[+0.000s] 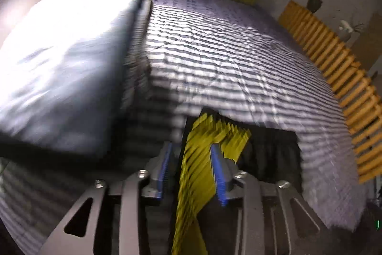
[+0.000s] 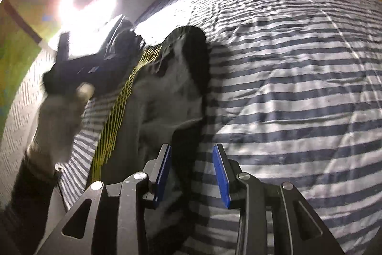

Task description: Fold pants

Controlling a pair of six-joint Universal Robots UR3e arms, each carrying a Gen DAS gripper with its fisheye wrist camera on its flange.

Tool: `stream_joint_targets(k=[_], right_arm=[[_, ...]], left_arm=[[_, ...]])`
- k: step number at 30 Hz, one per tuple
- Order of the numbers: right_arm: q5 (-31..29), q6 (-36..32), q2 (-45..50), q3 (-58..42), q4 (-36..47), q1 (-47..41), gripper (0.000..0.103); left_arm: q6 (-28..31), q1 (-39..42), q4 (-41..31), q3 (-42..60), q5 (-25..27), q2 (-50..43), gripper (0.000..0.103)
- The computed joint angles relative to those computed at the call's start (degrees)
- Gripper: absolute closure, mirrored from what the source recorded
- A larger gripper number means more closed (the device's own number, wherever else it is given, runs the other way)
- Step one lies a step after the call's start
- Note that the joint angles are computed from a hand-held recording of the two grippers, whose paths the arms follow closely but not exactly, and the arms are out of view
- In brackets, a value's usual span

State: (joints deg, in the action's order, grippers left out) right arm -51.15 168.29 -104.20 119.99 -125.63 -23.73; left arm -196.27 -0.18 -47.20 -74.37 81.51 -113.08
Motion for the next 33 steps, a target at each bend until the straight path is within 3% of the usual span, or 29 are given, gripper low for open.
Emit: stream_joint_targets(k=[3,5,7,11,15,19,21,23,27,29,31,32,33], right_arm=[[0.0,-1.9,-2.9,-0.3,6.9,-2.4,0.069],[1.7,-3.8,-4.6,0.0,12.1,-4.2,0.069],[4.1,-6.2,-6.5,0.7,18.9,-6.2,0.067],[2.3,-5.4,-8.8,1.8,21.0,-4.5,0.067],[3.4,-6.3,-6.2,0.8,21.9,-2.8,0.053],[3.5,-5.1,-4.4,1.2,19.3,-2.6,0.053],[5.1,-6.6,-4.0,1.2,21.3,-4.0,0.052],[6.8,-8.2,-3.9,1.6,23.1,-5.5,0.052],[7.9,-10.4,-4.3,1.7,25.8,-6.9,0.053],[8.1,-11.3,-3.9,1.3,26.9,-6.5,0.054],[7.7,-11.1,-3.7,1.4,26.2,-5.6,0.063],[7.4,-10.8,-3.3,1.3,25.6,-4.9,0.067],[7.1,-10.6,-2.9,1.3,25.4,-4.5,0.076]], left_arm=[[4.2,2.8,-2.0,-14.6,-4.0,13.6,0.057],[7.3,6.0,-4.8,-23.8,-9.2,21.7,0.046],[8.1,8.4,-5.5,-29.9,-12.4,25.9,0.041],[8.0,10.9,-4.2,-36.6,-16.8,27.0,0.041],[8.2,10.8,-2.6,-38.6,-19.5,25.1,0.04],[9.0,10.7,-1.7,-39.2,-20.2,24.6,0.042],[9.3,10.2,-2.2,-38.3,-19.1,24.2,0.048],[9.8,8.5,-1.7,-37.1,-17.7,22.3,0.065],[12.0,8.5,-4.5,-38.0,-17.3,24.6,0.077],[12.8,8.1,-5.7,-37.7,-17.2,24.6,0.089],[13.2,6.7,-5.3,-37.3,-15.6,24.4,0.092],[13.3,6.1,-5.4,-36.7,-15.2,23.8,0.1],[13.0,5.7,-5.0,-35.9,-15.5,22.4,0.1]])
